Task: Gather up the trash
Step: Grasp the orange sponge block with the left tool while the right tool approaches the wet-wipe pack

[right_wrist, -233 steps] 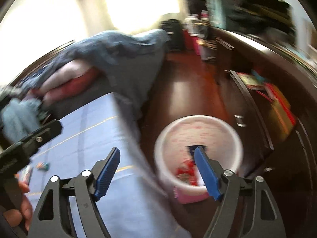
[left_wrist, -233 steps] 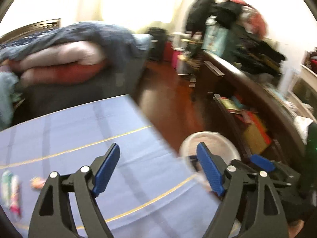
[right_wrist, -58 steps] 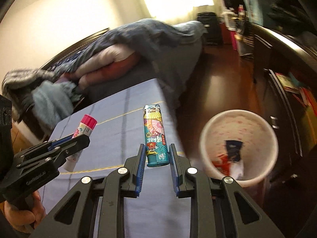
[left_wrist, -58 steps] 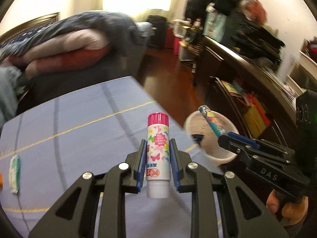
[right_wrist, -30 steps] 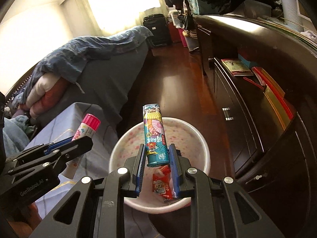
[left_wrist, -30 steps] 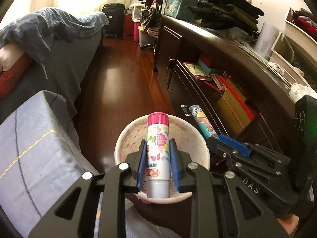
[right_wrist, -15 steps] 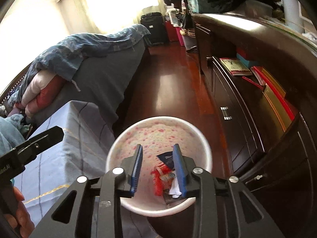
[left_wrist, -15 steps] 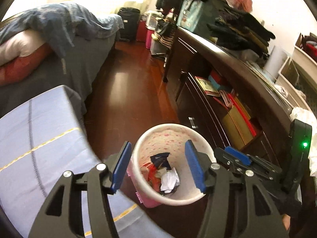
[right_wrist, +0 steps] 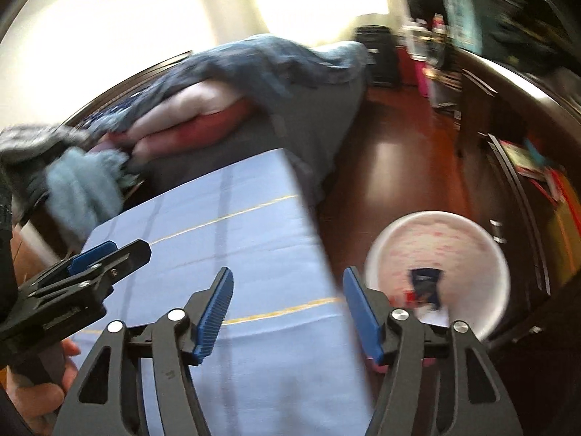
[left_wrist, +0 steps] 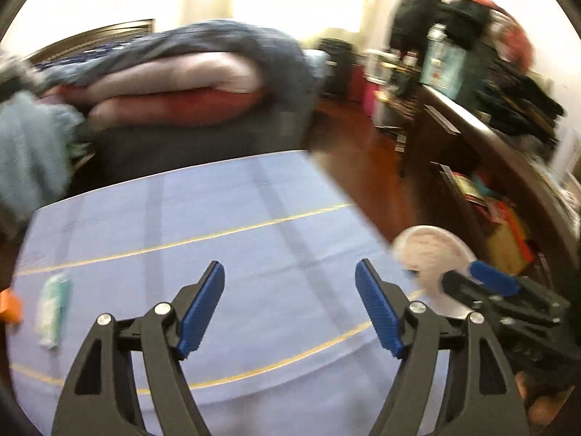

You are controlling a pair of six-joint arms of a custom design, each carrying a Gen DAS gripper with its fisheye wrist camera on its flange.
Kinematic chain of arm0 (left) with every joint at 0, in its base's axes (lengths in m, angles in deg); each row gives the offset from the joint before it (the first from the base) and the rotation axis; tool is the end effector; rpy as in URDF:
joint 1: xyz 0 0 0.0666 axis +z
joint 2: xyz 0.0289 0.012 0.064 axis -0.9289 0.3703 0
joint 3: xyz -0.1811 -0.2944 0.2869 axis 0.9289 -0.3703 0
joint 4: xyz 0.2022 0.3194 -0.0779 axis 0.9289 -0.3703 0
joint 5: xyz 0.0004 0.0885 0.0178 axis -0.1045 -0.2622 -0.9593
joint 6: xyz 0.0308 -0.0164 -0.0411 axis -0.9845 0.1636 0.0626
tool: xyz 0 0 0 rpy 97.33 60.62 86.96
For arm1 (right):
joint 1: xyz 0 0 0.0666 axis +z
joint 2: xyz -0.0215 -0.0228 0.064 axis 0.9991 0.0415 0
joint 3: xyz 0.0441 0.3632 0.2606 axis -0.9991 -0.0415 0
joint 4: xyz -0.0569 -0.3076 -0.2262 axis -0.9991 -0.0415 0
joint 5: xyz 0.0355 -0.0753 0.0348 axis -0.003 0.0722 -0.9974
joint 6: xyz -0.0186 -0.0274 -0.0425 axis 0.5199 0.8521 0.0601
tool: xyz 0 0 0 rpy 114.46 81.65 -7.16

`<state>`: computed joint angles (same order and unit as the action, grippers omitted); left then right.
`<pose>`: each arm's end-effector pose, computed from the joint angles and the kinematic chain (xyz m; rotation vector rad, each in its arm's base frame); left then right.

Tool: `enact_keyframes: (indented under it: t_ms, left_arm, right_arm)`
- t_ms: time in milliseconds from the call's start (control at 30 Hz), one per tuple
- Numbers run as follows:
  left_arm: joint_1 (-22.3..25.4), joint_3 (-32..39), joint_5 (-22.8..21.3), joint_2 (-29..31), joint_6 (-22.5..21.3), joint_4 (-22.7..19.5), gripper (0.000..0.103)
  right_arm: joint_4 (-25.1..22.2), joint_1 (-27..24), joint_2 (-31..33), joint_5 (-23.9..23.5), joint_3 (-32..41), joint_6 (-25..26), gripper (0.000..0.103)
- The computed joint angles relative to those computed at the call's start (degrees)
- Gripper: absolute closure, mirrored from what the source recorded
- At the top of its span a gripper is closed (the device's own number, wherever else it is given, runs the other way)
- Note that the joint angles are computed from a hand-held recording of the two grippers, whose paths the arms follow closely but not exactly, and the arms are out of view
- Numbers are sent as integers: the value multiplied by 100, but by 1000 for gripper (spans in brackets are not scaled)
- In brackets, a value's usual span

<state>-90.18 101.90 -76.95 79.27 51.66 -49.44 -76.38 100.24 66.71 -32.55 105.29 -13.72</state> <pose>0.6428 -0.2591 0.5145 0.3163 2.3172 -0.2530 0.5656 0.1253 0.5052 0.2331 2.3097 0.2998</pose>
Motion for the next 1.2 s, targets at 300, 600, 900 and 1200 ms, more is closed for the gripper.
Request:
enact_keyframes:
  t_ms: [300, 600, 900, 1200]
  left_arm:
    - [1105, -1088, -693, -744, 355, 378, 27]
    - [2012, -1305, -1313, -781, 488, 639, 22]
    - [2428, -926, -901, -305, 382, 470, 20]
    - [2575, -715, -425, -6, 458, 272, 55]
  right_arm:
    - [-445, 879, 544, -159, 935, 405, 36]
    - [-1010, 1698, 1330, -176, 2153, 984, 30]
    - [-1888, 2051, 2352, -222, 3653, 1022, 29]
    - [-2703, 2193, 3268, -133, 5188, 920, 27]
